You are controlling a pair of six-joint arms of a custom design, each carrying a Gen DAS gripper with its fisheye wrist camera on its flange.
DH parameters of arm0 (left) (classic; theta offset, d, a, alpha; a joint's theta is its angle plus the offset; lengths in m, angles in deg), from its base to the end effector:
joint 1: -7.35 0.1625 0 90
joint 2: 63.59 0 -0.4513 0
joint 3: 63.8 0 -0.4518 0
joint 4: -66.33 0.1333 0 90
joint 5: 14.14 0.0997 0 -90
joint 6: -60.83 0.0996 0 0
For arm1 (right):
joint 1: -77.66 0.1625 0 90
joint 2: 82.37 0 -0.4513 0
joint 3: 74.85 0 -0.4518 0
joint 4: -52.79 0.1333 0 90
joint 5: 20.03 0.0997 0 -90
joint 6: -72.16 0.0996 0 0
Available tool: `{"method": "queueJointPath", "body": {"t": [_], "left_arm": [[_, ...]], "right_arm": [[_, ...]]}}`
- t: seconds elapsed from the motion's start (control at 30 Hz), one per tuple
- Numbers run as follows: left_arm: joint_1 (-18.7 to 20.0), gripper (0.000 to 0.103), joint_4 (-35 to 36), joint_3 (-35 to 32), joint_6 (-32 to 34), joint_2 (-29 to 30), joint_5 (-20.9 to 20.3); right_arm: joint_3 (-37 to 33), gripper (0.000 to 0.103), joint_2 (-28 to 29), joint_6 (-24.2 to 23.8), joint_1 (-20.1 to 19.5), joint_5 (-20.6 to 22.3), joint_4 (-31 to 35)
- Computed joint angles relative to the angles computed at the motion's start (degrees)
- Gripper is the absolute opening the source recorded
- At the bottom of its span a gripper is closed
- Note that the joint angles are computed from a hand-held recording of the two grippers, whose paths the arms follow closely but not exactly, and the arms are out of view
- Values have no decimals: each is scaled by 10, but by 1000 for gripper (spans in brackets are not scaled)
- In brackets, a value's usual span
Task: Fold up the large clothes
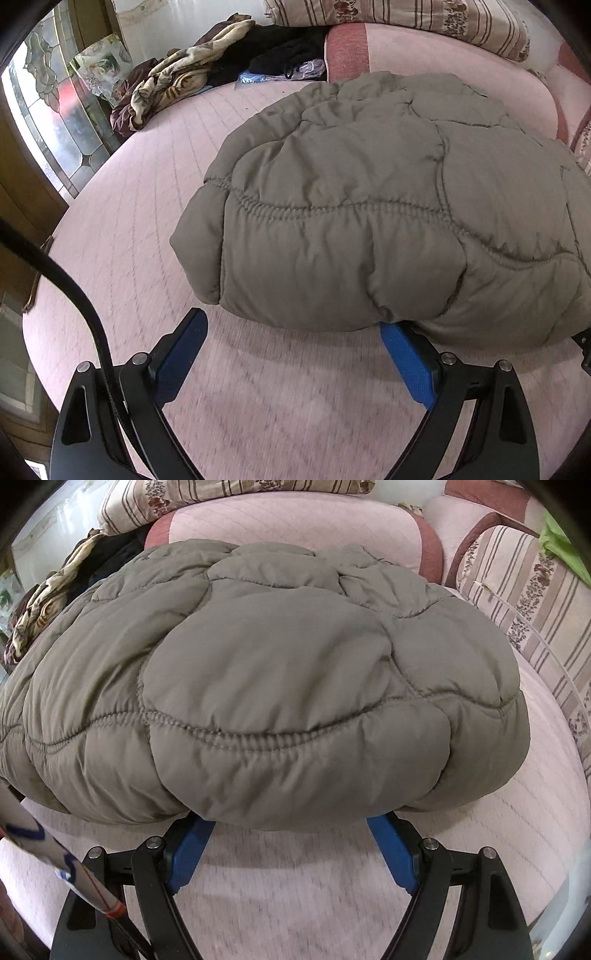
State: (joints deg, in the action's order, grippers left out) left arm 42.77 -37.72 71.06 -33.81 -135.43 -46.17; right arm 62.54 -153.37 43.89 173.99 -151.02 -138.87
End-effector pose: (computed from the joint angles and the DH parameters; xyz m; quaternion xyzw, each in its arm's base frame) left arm -0.1763 -0.3926 0.0788 -0.0840 0.8167 -0.3290 0.4666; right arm 0.1175 -0.4424 0.1714 0.1642 -0.8838 0.2151 0.3816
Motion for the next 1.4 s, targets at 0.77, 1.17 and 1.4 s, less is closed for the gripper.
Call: {"method": "queueJointPath", "body": {"t": [0.77,1.17,1.4], "left_arm": [[-257,94,617,-118,-539,9,-69],[-353,97,343,-45,-335,-39,-71],[-335,97,164,-9,-222,-28,-111]], "right_arm": [[105,87,-213,4,88,-1,14],[167,88,-319,-1,159,-43,28],[190,88,-340,-11,143,-64,30]]}}
